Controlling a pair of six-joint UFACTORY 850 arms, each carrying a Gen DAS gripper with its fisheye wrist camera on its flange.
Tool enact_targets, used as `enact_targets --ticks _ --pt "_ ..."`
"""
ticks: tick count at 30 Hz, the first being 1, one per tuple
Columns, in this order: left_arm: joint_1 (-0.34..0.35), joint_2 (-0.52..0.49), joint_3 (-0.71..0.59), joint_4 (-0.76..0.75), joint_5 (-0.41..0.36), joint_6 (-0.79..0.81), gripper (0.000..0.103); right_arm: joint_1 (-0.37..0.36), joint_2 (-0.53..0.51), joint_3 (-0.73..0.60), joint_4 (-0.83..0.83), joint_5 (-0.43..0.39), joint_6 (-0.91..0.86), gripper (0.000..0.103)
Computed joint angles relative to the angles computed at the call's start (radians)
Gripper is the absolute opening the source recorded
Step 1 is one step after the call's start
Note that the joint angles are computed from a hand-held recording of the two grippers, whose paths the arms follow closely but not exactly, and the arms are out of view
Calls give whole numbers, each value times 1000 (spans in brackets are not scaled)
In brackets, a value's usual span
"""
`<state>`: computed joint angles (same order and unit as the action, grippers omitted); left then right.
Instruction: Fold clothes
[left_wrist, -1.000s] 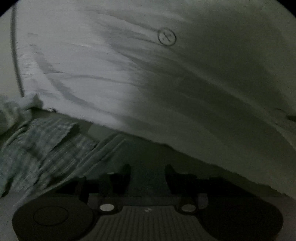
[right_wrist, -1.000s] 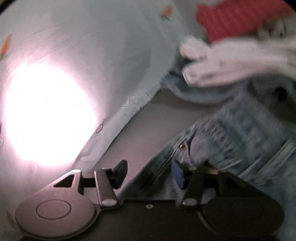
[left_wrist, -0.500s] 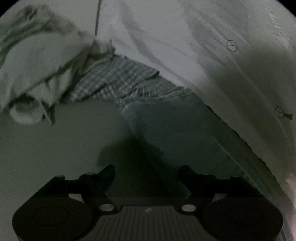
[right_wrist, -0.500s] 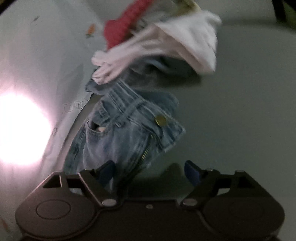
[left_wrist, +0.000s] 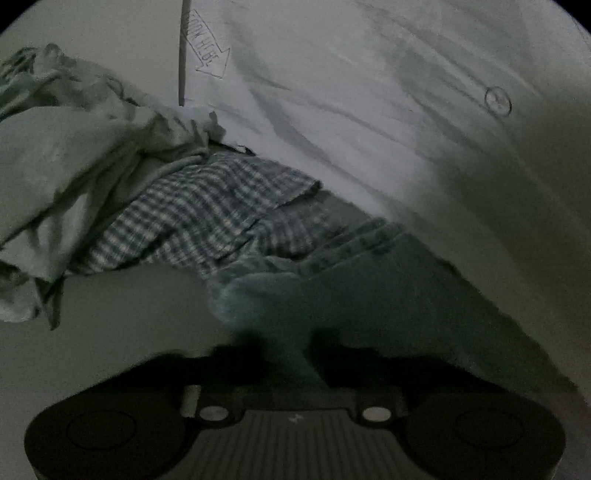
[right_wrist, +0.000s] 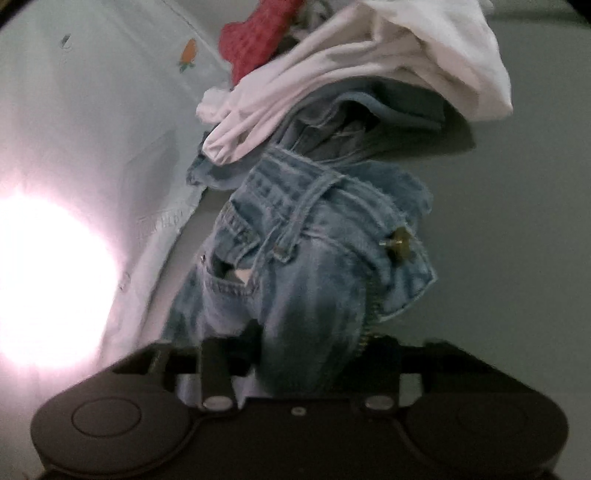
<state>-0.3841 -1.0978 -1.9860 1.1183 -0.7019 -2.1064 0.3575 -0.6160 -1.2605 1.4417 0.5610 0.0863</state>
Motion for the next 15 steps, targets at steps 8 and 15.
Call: enact_targets --ticks 8,15 --pt "-69 259 353 179 32 -168 12 -16 172 175 -91 40 -27 25" --pt "-270 531 757 114 -93 -306 12 -83 338 401 -238 -41 23 25"
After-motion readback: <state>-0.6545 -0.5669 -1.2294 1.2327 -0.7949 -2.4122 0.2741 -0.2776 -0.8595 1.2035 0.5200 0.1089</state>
